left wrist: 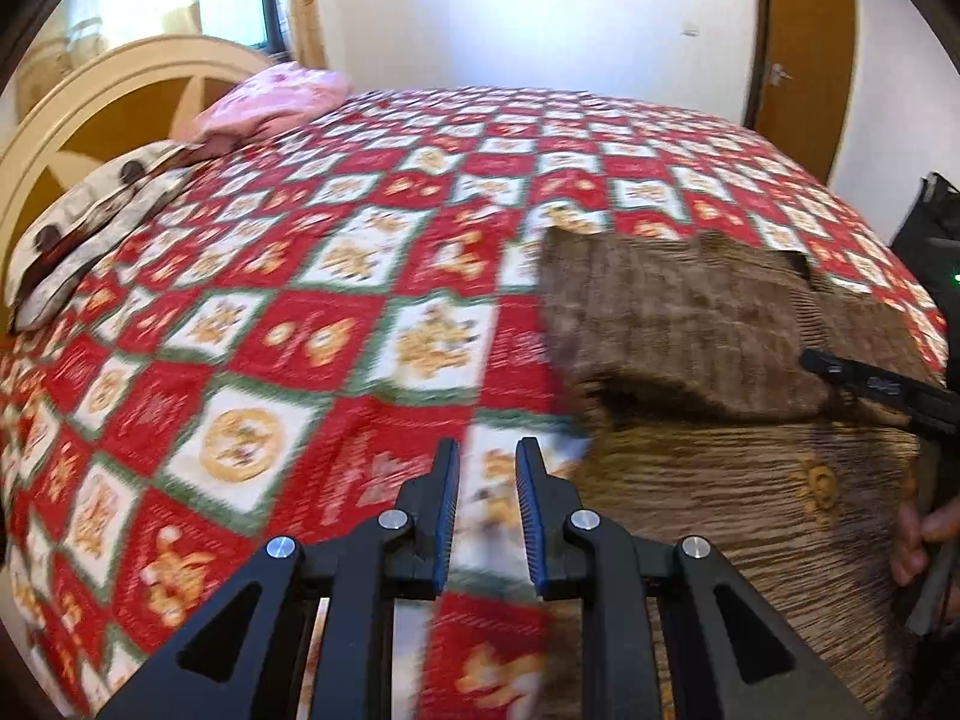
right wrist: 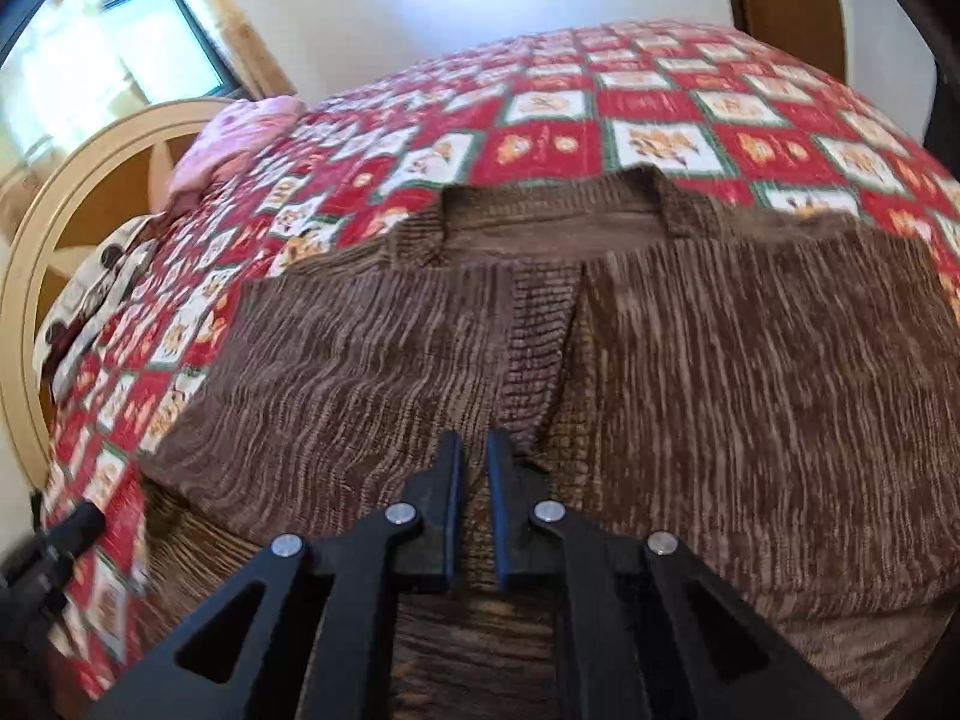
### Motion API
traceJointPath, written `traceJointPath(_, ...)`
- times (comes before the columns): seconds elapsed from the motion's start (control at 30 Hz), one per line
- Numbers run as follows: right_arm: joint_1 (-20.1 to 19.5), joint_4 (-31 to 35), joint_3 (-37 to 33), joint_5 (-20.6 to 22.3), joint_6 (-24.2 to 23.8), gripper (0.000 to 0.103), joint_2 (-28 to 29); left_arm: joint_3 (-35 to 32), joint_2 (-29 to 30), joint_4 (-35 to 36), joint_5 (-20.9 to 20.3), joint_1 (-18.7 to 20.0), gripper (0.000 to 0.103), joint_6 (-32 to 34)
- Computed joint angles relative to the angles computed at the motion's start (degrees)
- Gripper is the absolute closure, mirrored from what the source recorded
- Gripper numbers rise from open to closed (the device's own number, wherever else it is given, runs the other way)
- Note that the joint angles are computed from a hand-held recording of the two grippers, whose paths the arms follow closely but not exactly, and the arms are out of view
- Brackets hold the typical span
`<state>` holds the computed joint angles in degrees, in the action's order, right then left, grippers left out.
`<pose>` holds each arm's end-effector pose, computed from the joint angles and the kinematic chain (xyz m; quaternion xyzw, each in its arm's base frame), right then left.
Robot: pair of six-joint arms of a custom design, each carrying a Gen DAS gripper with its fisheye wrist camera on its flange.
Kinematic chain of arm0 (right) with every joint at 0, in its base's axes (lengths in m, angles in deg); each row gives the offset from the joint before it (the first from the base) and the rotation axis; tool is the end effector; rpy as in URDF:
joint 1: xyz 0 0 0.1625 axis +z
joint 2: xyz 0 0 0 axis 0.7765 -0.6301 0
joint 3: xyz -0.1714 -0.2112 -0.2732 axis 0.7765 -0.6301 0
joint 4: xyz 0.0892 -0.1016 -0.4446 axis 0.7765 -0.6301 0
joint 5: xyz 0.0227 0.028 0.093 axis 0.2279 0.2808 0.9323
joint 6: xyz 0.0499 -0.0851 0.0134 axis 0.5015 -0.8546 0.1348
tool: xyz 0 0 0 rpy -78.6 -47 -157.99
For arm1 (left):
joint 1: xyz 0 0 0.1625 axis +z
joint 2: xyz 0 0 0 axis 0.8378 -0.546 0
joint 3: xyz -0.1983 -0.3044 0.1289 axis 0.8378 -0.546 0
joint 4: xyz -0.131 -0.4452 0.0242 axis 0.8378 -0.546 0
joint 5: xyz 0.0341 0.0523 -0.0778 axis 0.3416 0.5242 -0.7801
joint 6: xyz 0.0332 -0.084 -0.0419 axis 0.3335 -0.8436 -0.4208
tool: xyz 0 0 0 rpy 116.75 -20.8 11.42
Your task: Fold small clothes
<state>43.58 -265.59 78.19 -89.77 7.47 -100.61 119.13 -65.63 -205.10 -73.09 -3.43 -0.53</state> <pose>0.1391 -0.5354 0.0691 0.1373 -0.9172 0.3021 0.2206 -0.0789 -0.4743 0.1954 0.1138 0.8504 -0.3434 0.3821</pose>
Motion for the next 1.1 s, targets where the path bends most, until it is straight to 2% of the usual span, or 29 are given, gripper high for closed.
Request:
traceJointPath(0.07, 1.15, 1.73, 0.07, -2.71, 0.49, 0.093, -1.04, 1.36, -3.0, 2.29, 2.26, -0.55, 0.083, -1.67)
traceJointPath(0.1, 2.06, 1.16, 0.39, -4.52, 1.32, 0.084, -1.4, 2.01, -4.39, 3.24, 3.15, -0.77, 0.083, -2.16)
traceJointPath(0.13, 3.06, -0.85, 1.71, -5.65, 1.47, 0.08, -2.55, 3.01, -6.57, 4.59, 4.08, -1.1, 0.083, -2.54)
traceJointPath(0.17, 3.84, -1.99, 2.56, -5.2, 1.28, 0.078, -3.25, 3.68, -7.93, 5.49, 4.76, -1.29, 0.083, -2.87)
traceJointPath(0.2, 4.37, -2.04, 4.24, -4.1, 1.04, 0.072, -5.09, 4.38, -9.5, 6.88, 5.68, -1.55, 0.083, -3.57)
traceJointPath(0.23, 4.91, -1.77, 5.47, -3.32, 0.88, 0.059, -6.43, 5.37, -12.02, 9.65, 6.49, -1.84, 0.083, -5.24)
traceJointPath(0.3, 6.71, -1.32, 9.34, -1.55, 0.39, 0.046, -9.89, 6.47, -16.24, 14.91, 5.67, -1.87, 0.083, -8.38)
traceJointPath(0.4, 9.03, 2.04, 14.16, 1.99, -1.33, 0.046, -13.91, 8.34, -24.12, 26.34, 4.14, -2.04, 0.083, -15.85)
traceJointPath(0.57, 11.14, 12.12, 21.08, 8.79, -0.27, 0.046, -18.09, 12.67, -37.45, 42.6, 5.76, -5.46, 0.083, -23.34)
traceJointPath(0.6, 11.15, 12.4, 21.04, 8.78, -0.25, 0.046, -18.19, 13.15, -39.4, 44.6, 5.67, -5.98, 0.083, -23.9)
traceJointPath(0.73, 14.86, 13.55, 23.17, 9.16, -3.98, 0.046, -14.64, 15.62, -49.51, 55.85, 5.78, -8.9, 0.083, -26.82)
traceJointPath(0.77, 17.09, 13.6, 23.29, 8.41, -6.44, 0.046, -12.08, 16.09, -51.56, 59.34, 6.43, -9.77, 0.083, -28.39)
traceJointPath(0.8, 17.11, 13.23, 23.32, 8.37, -6.5, 0.046, -11.92, 16.66, -54.18, 64.65, 7.45, -11.1, 0.083, -31.2)
traceJointPath(0.9, 20.03, 12.95, 23.41, 8.16, -10.84, 0.046, -8.35, 17.88, -60.03, 74.7, 8.83, -13.84, 0.083, -36.1)
traceJointPath(1.0, 21.79, 12.01, 23.1, 7.01, -12.5, 0.048, -4.62, 18.6, -64.13, 79.99, 8.82, -15.32, 0.083, -39.0)
traceJointPath(1.1, 23.36, 9.81, 22.16, 3.27, -14.16, 0.048, -0.67, 18.7, -66.89, 83.82, 8.88, -16.27, 0.083, -41.44)
